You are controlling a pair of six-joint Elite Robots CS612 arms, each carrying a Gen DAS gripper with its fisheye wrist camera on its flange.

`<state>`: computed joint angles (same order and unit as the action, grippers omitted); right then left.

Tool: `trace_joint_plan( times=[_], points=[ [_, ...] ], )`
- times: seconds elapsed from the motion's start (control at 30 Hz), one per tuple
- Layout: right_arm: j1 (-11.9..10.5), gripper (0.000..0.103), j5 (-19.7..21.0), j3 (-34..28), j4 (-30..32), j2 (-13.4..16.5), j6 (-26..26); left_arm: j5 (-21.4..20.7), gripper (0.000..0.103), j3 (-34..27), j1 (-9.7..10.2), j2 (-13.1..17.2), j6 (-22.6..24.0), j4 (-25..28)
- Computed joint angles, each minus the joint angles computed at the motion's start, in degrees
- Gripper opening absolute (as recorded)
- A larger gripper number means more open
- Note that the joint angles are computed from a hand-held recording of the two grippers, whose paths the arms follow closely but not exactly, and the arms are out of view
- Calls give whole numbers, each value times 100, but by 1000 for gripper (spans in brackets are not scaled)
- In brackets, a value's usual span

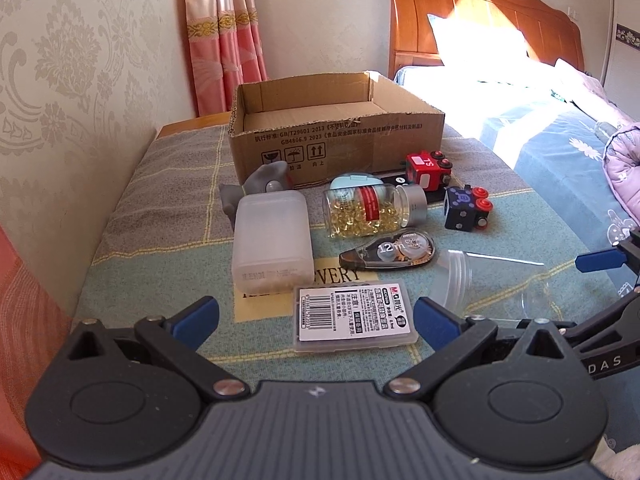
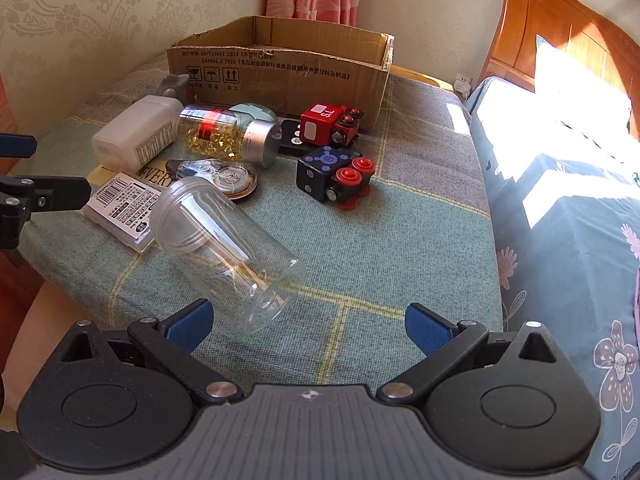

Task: Organize rigid objects
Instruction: 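Grasp the white battery card with the left tool while the right tool approaches the clear jar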

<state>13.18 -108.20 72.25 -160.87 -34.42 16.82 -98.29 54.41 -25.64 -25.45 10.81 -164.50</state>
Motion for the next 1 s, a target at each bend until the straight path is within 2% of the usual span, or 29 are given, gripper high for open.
trace_joint_plan(
  times=[0.37,0.53,0.63,0.8,1.0],
  points=[
    [-119,103,-220,-150,111,138,280,-23,102,-330,-31,172,99,669],
    [-162,103,110,-157,-47,188,133,-192,103,-556,-31,288,109,1007],
    [-192,103,340,-75,-213,172,248,-221,102,-700,-41,367,125,1207],
    [-176,103,300,-18,-438,187,167,-242,102,-926,-59,503,121,1399],
    [-172,103,270,-30,-421,190,195,-213,101,-1111,-75,627,76,1315]
  ],
)
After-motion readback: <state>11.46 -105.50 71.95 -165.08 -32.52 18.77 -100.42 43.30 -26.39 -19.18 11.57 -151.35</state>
